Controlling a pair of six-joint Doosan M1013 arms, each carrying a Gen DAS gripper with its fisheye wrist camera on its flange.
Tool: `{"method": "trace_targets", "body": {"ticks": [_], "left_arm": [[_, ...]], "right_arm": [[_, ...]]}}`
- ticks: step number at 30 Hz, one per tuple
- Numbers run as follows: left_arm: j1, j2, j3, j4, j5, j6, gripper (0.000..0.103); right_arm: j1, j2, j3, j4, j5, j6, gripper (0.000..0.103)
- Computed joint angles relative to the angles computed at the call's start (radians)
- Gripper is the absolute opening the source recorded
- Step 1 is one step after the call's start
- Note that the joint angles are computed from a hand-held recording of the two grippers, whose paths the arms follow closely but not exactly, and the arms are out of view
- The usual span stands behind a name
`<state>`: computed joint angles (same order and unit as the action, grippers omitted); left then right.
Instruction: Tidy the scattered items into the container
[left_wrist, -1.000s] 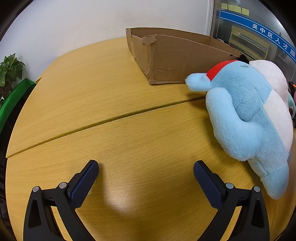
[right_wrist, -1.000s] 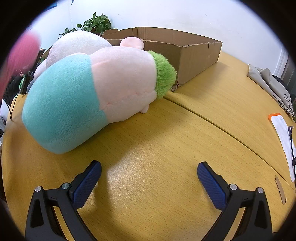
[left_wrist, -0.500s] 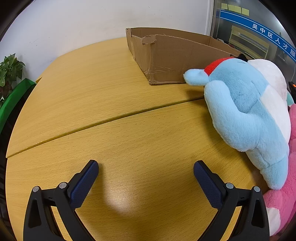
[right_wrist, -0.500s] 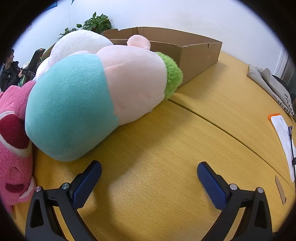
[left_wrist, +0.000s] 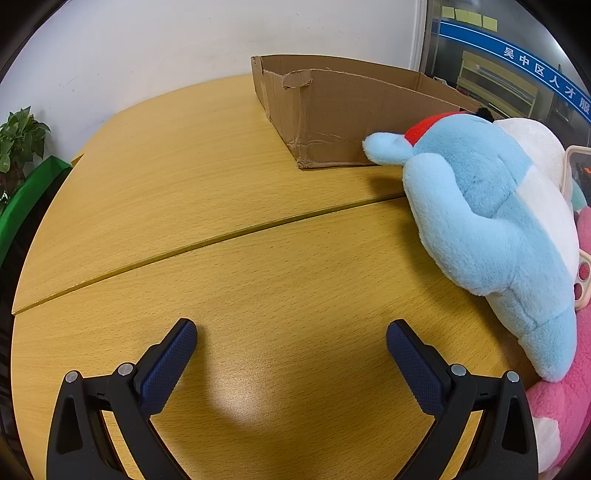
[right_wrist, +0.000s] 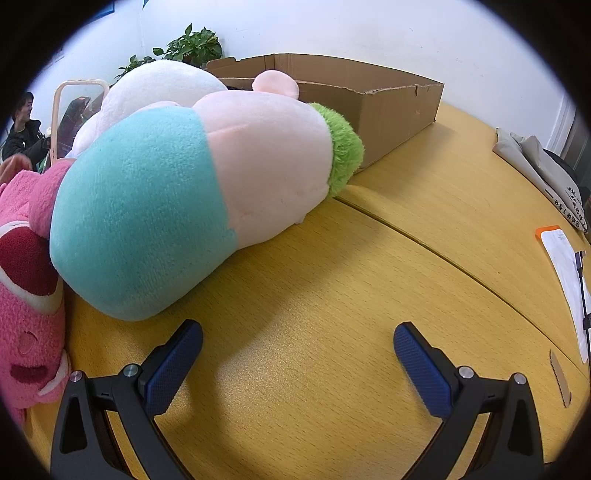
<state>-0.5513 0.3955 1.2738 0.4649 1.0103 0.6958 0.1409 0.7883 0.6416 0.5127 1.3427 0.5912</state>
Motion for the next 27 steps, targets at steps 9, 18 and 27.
{"method": "trace_targets", "body": {"ticks": [9, 18, 27], "left_arm": [[0.001, 0.000, -0.001, -0.001, 0.001, 0.001, 0.103], [0.001, 0.001, -0.002, -0.002, 0.001, 0.002, 0.103], [-0.011, 0.002, -0.009, 0.014, 0.029, -0.030, 0.103]], "right_arm": [[0.000, -0.001, 0.002, 0.000, -0.002, 0.001, 0.103], [0.001, -0.003, 0.006, -0.001, -0.004, 0.001, 0.103], [0.001, -0.003, 0.006, -0.001, -0.005, 0.001, 0.103]]}}
